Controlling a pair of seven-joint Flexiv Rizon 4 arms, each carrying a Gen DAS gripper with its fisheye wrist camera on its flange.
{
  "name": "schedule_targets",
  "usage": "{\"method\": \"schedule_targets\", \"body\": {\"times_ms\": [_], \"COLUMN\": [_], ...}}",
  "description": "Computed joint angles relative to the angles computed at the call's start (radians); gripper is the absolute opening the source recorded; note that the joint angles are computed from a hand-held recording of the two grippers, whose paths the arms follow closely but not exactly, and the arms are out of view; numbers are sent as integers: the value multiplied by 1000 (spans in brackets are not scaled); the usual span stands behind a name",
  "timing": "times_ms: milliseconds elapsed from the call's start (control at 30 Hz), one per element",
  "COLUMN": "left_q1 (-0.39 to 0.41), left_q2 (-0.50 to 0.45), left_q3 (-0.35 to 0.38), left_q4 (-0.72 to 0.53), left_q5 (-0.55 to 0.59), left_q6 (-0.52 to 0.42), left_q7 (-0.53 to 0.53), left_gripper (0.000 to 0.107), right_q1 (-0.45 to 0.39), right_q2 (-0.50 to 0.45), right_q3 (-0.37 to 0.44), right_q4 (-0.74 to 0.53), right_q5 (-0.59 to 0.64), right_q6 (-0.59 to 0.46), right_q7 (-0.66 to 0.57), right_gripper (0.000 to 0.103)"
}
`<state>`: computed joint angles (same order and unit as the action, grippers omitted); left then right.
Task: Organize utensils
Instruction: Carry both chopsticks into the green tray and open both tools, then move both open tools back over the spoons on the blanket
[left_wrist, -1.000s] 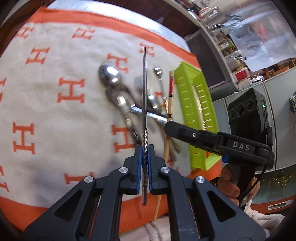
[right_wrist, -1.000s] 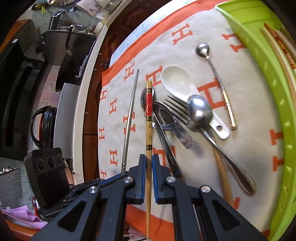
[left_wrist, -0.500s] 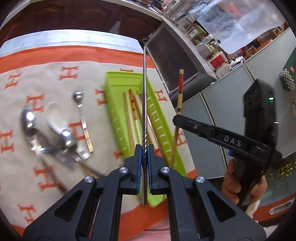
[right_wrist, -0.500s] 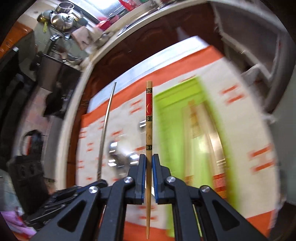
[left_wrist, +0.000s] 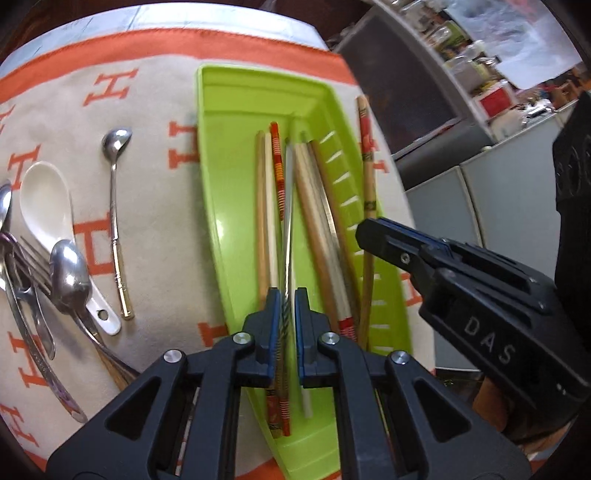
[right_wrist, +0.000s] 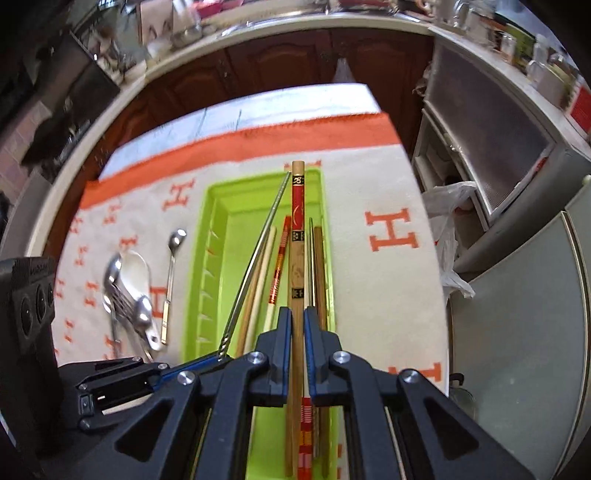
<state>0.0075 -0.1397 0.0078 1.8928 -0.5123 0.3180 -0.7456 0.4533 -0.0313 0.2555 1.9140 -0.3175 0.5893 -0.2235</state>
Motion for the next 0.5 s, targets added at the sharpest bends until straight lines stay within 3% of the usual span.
{"method": "schedule_targets", "body": {"times_ms": [133, 367, 500], "left_q1": [-10, -16, -21], "left_q2": [-8, -2, 21], "left_q3": [-7, -12, -7], "left_q4": [-11, -21, -9], "left_q5": [34, 33, 39], "left_q6": [-8, -71, -69], "left_q7": [-9, 0, 25], "left_gripper": [6, 26, 27], "right_q1": [-7, -9, -18], "right_q2": [1, 10, 16], "right_q3": [1, 5, 4], "right_q4": [29, 73, 109], "right_q5": [38, 58, 88], "right_q6": [64, 159, 278], "right_q7": [-3, 34, 45], "right_gripper": [7, 8, 8]}}
